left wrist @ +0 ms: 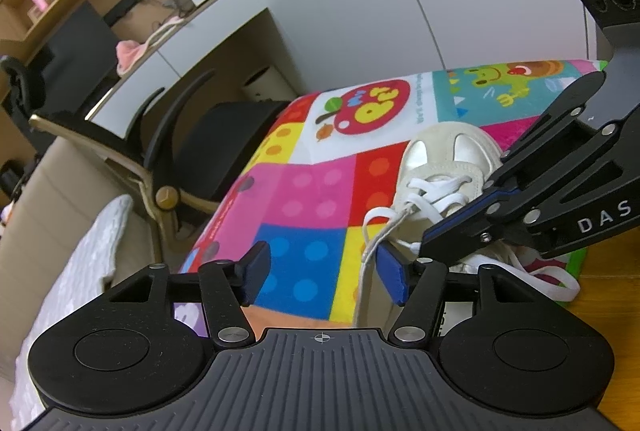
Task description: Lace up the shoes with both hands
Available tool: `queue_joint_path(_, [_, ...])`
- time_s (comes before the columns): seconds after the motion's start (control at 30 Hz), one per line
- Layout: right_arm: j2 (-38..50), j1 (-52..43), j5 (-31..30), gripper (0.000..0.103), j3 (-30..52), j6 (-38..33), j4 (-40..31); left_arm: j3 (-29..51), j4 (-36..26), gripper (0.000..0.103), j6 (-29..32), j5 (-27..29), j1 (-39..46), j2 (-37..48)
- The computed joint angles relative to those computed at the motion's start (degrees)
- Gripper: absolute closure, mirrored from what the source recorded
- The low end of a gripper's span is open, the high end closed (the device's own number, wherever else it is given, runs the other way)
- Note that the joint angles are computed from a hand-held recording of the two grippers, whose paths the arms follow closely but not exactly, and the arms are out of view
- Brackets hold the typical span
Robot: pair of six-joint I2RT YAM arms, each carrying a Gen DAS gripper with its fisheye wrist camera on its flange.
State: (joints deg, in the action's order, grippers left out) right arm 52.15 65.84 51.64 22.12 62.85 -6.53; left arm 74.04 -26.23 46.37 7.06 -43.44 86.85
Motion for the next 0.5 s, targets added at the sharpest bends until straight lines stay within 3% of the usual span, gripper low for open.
queue_joint_path(0.17, [4.24,-0.85,0.47,0.101,1.92,-2.28,1.57,0.32,-0.25,0.038,0.1,-0.18,0.1,0.26])
queue_joint_path(0.4, [6.53,0.31,4.52,0.101,4.15,0.46,-4.89,-0.28,-0.03,0.038,-0.15,-0.13,0.54,0.16])
queue_joint_path(0.5, [6.53,-0.31,4.12,0.101,3.47,-1.65,-2.69,-0.96,0.34,0.039,-0.37,-0.22,0.38,-0.16])
